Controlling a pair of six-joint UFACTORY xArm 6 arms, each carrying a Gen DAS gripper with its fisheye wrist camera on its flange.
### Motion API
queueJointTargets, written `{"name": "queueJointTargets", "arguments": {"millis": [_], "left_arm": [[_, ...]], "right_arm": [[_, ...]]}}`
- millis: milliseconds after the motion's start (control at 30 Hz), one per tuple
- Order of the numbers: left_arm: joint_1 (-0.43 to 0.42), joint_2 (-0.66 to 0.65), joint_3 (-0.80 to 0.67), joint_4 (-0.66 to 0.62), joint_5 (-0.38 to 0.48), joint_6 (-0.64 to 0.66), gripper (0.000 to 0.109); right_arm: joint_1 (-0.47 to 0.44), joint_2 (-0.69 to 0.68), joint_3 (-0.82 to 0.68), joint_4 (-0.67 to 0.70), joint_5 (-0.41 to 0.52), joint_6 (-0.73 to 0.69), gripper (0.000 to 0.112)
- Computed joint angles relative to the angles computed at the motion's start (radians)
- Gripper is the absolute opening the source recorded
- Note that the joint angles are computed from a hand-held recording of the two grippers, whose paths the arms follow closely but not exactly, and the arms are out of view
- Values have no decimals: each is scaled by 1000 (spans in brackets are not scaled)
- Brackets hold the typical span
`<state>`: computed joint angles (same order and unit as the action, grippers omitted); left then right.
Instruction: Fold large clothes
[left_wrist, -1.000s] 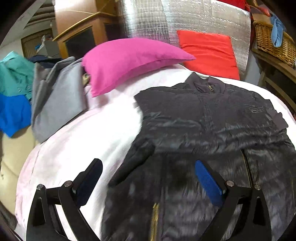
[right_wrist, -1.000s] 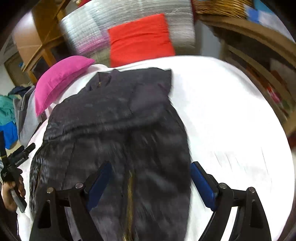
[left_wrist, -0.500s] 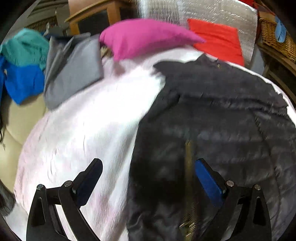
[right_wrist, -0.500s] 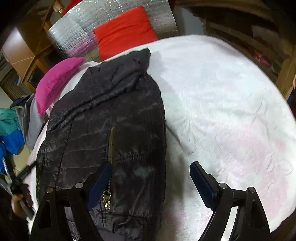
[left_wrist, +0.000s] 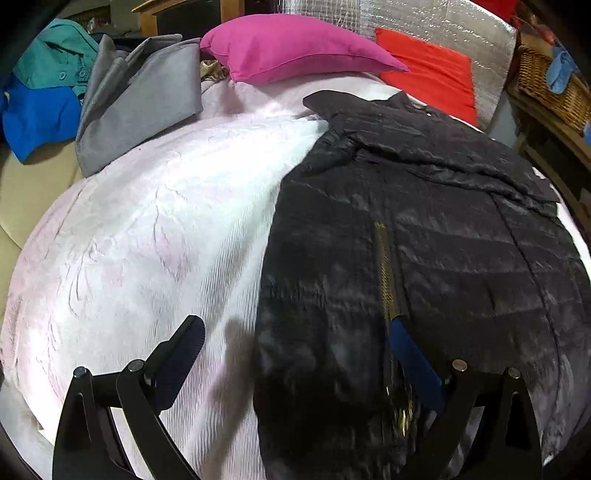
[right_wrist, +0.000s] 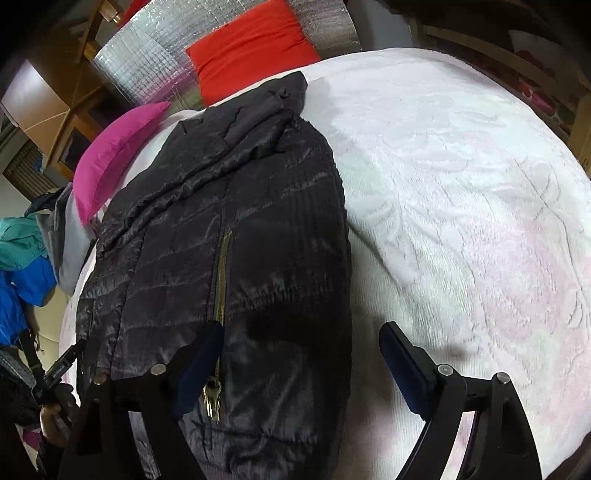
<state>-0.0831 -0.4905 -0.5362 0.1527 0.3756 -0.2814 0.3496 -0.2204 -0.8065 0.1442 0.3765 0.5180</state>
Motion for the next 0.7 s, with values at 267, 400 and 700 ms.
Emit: {"name": "queueJointTargets", "arguments": {"millis": [267,400,700], "left_arm": [[45,-135,47,-227,89,210,100],[74,-185,55,-440,194,376,100],[56,-219,87,-572,302,474,80]], "right_arm": [[43,-121,147,324,-63,-191,70],[85,-153,189,467,-85,-271,66],[141,-199,242,712,-131,-405,55]]}}
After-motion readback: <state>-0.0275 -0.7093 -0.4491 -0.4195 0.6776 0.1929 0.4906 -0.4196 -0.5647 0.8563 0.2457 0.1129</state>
